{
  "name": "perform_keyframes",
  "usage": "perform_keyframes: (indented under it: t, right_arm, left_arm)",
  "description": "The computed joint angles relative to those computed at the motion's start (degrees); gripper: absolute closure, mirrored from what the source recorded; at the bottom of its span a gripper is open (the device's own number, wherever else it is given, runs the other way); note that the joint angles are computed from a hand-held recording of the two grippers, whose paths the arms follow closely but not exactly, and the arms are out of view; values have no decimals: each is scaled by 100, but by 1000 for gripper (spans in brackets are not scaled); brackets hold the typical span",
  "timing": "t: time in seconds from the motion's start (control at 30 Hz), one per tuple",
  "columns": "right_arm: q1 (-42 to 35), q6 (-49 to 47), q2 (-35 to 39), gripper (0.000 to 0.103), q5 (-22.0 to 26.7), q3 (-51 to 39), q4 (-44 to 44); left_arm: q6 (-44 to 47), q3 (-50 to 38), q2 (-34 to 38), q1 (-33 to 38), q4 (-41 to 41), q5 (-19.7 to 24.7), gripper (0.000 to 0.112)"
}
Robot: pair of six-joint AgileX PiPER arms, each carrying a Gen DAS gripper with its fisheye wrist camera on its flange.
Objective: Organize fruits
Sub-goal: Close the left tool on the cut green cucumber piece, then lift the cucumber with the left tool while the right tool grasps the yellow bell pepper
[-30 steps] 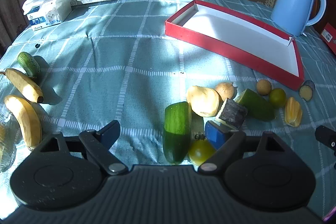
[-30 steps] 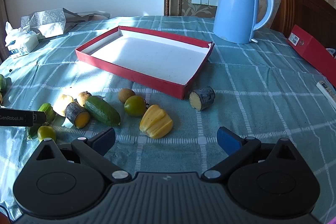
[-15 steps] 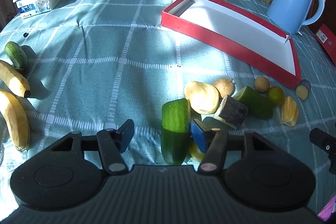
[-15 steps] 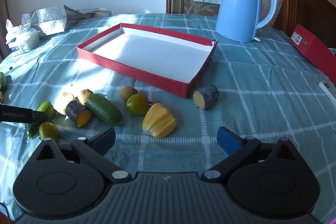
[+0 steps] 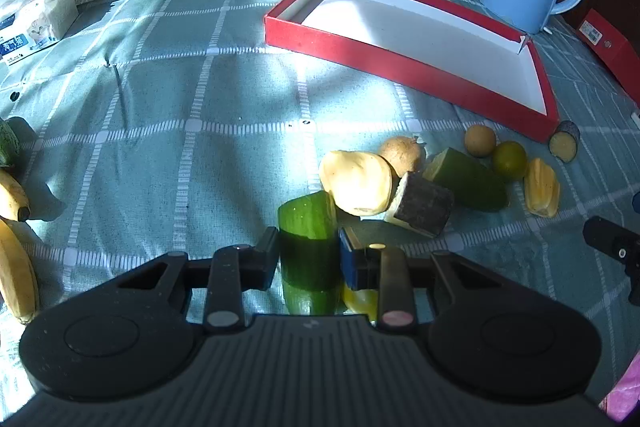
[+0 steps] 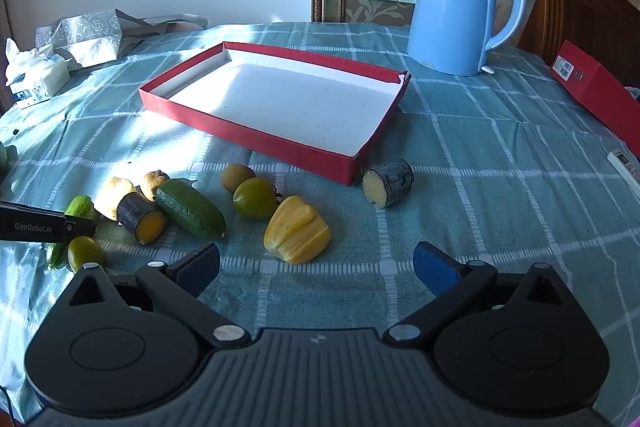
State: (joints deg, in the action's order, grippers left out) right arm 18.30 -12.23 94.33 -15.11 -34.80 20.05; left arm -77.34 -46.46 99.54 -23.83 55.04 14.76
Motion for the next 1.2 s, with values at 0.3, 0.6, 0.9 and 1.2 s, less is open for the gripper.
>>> perform_keyframes:
  t: [0.3,0.6,0.9,1.2]
  right_arm:
    - [-141,638,-20,0,-56,47,-716]
    - [-397,1999,63,0,-323,59,-2465]
    - [-323,2014,445,26,-245,-322,-2662]
    - [-394,1979,1179,40,64,-940,-3103]
  left_arm:
    - [-1087,101,-85,-219,1027,242,84]
    - [-1285,146,-292,-332,1101,433,84]
    - [-1023,274,-589,-289,783,583,84]
    - [-685,152,-651,-308,500,578,84]
